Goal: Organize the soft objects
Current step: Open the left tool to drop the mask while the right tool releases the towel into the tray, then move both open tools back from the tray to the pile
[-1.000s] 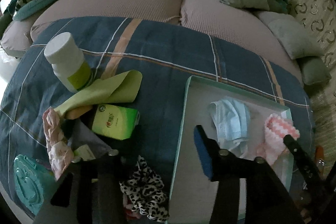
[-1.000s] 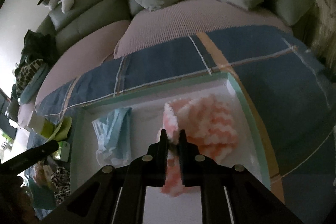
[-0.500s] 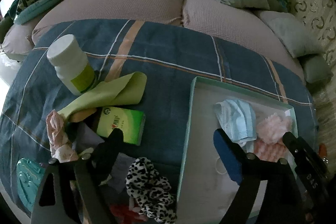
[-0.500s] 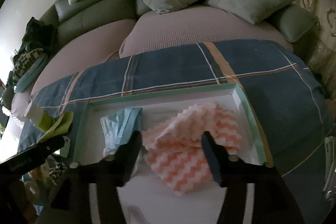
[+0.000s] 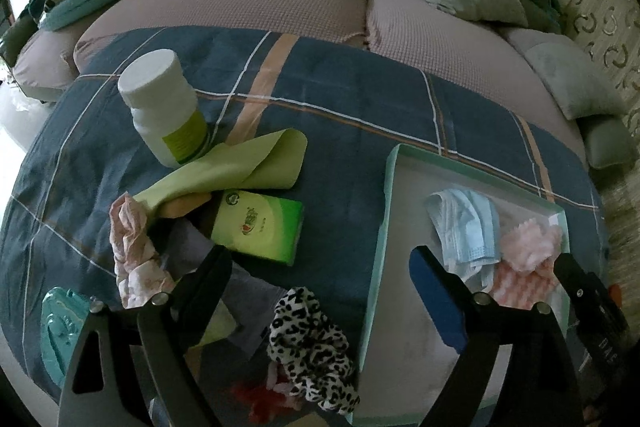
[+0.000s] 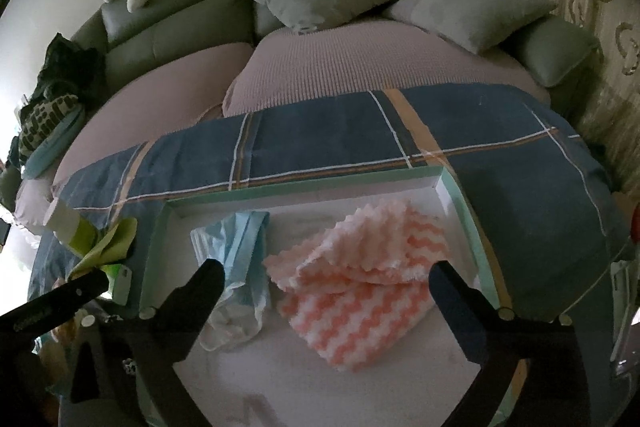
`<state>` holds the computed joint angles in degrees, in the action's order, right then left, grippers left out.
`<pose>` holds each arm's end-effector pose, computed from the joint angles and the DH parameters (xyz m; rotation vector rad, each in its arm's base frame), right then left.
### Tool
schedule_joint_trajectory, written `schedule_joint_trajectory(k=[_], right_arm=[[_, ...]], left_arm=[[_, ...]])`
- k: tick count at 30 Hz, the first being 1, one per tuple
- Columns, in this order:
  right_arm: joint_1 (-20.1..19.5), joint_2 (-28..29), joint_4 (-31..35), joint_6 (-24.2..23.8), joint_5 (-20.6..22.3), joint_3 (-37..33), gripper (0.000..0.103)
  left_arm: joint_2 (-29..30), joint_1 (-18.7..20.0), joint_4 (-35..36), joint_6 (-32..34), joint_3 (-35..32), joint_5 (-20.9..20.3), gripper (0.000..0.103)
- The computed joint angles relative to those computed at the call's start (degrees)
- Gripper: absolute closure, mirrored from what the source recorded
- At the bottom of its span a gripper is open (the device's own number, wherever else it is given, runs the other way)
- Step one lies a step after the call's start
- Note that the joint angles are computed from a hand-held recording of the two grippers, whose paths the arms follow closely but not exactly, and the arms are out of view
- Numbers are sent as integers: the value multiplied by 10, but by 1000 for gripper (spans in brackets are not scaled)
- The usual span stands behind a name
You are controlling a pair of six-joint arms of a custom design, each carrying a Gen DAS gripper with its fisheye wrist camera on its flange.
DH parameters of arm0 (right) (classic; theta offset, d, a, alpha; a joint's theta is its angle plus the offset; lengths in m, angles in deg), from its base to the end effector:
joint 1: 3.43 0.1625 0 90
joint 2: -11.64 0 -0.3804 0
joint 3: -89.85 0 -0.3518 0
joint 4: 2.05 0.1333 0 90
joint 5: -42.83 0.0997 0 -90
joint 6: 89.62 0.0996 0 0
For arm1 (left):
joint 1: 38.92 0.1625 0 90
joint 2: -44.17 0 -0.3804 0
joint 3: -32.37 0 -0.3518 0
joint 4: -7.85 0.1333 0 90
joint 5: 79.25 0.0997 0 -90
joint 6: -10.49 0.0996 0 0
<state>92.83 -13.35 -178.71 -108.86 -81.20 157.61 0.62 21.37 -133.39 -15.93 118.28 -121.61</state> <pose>0.1569 -0.7193 0.0939 0.2353 -2.3486 0.8568 -0.1397 -0.6623 0.1366 -0.0133 2.3963 -0.6615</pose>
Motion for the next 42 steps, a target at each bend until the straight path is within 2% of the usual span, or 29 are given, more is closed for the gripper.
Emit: schedule_joint_trajectory(k=[7,12,15,18,23,25,29,35,38,40,42], right_arm=[[2,-10,-12,3,10,11,0],[6,-16,-26,5,16,20,0],[6,-19,-12,22,32,21,0],[4,-20,0,28,56,23,0],[17,-6,-39,5,56,21,0],[20,-1,-42,6,59,20,0],[32,25,-55,-21,19,-5,0],[36,31,-51,-26,35,-5,0],[44,51,-54,-42,14,-22,0],[44,54,-54,-46,27,-22,0],[42,50,-43,-29,51,-15,0]], left_arm=[[-16,-5,6,-10,12,11,12],[-36,-10,21,-19,25,35,12],[-53,-11,4,-16,40,44,12],[-71,-13,-3,-22,56,65,12],[-95,-9,11,-53,71,103,12],[-104,-6,12,-61,77,107,12],[-119,0,10,-71,87,107,12],[-138,6,-1,-79,102,115,12],[-146,10,-2,-85,108,117,12],[-151,12,2,-93,110,120,12],[-157,16,3,-98,114,122,12]])
